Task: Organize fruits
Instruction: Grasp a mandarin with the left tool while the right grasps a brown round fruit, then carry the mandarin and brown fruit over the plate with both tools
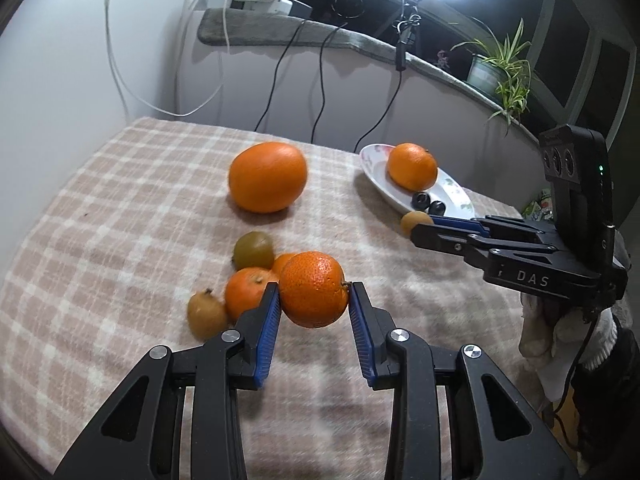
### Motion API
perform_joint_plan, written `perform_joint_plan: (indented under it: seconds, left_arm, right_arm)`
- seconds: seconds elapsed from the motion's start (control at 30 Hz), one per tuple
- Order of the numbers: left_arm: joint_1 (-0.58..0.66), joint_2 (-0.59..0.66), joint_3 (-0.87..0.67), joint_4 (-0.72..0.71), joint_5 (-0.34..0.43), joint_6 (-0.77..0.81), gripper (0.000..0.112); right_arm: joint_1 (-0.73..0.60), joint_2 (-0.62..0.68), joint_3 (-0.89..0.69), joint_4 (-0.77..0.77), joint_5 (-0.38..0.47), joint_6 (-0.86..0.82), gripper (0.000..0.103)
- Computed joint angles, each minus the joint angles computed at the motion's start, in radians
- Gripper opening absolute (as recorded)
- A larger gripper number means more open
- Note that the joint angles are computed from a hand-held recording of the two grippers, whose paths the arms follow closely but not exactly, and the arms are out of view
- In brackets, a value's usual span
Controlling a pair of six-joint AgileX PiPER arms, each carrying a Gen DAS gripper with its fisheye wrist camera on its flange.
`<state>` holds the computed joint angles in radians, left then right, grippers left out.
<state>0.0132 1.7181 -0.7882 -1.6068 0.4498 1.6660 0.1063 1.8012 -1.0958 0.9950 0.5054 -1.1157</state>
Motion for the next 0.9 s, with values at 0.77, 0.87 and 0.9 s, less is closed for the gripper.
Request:
perform_joint_plan:
  seconds: [0.77,0.87,0.9]
  left_arm:
    - [-0.181,0.152,-0.256,0.105,-0.04,-0.178,0.033]
    - [-0.201,0.176,-0.289,0.137,-0.051,-0.214,0.033]
    - [-0.207,0.184,-0.301,0.15,-0.053,-0.227,0.033]
  right_arm:
    - [-0.194,-0.052,0.041,-0.017,-0.033,-0.021,0.027]
    - [-0.208,-0.043,0.033,-0.028,-0.04,-0.016,0.027]
    - [-0.214,-0.04,0.031,-0.029,-0.04,-0.017,0.027]
